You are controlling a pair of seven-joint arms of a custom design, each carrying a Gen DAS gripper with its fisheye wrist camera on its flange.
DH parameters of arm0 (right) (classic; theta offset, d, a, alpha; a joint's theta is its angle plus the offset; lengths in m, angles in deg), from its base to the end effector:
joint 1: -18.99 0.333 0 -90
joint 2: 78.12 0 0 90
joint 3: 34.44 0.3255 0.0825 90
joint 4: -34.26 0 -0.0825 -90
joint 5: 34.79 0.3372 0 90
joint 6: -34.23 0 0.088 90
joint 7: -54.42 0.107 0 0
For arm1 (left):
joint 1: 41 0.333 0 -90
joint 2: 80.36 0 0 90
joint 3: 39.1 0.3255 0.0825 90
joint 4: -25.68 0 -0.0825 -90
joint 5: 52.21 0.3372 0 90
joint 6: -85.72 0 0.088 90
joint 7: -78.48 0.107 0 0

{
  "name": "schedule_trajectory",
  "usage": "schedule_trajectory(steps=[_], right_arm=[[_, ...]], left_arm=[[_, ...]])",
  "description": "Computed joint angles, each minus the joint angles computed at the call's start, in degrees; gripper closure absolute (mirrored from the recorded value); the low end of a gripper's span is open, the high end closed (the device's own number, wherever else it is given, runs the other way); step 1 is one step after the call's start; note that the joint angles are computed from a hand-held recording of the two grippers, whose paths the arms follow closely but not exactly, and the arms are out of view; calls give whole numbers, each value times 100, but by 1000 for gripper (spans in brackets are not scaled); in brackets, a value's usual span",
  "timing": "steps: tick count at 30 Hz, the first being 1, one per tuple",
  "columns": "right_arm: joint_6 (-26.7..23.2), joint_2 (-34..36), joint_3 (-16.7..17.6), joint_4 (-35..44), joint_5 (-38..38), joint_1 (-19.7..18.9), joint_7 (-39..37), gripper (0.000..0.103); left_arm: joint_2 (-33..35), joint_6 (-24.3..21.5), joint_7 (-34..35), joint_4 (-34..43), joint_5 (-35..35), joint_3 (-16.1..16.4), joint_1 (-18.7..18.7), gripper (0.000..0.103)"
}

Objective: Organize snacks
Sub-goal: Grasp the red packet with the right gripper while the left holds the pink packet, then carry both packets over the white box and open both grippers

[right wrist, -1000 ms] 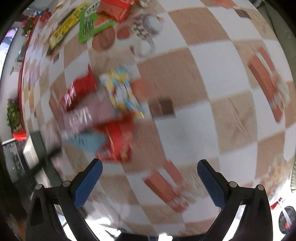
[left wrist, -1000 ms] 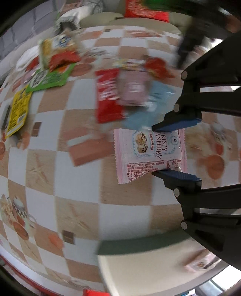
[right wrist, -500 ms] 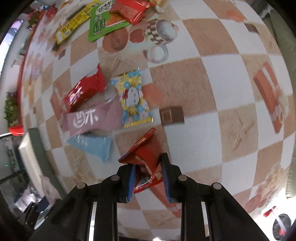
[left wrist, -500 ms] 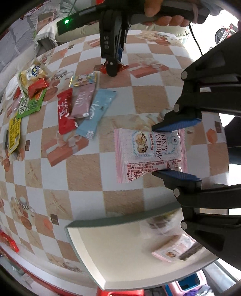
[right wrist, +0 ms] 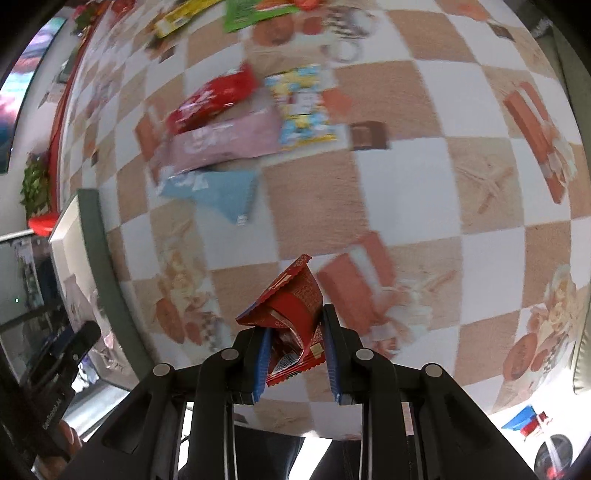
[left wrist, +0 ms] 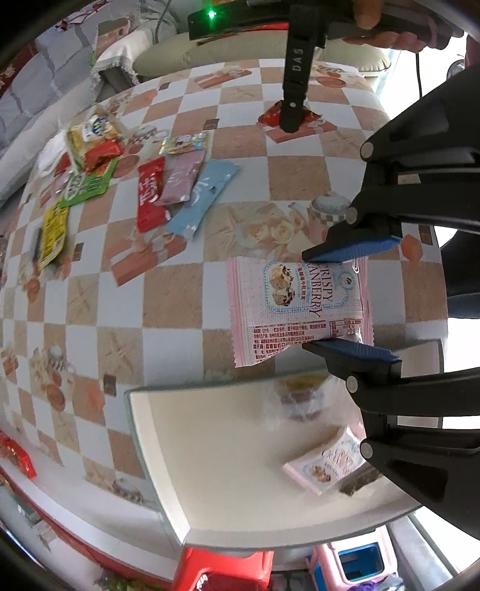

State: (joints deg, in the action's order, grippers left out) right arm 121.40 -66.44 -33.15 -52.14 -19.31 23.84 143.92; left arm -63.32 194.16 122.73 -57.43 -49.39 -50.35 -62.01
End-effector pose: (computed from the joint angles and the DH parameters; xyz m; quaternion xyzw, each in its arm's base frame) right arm 0.5526 0.0880 0.5518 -0.7324 0.6603 0.1646 0.0221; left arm 0.5373 -0.3139 0.5515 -0.7832 0.6171 -0.0751 0.0035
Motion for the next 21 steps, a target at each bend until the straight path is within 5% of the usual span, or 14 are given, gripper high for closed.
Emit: schedule_trajectory(steps=[21], right_arm=[[-474, 665, 581, 1301, 14, 973, -277, 76]], left_arm=[[-1391, 636, -423, -1964, 167, 47, 663, 60]])
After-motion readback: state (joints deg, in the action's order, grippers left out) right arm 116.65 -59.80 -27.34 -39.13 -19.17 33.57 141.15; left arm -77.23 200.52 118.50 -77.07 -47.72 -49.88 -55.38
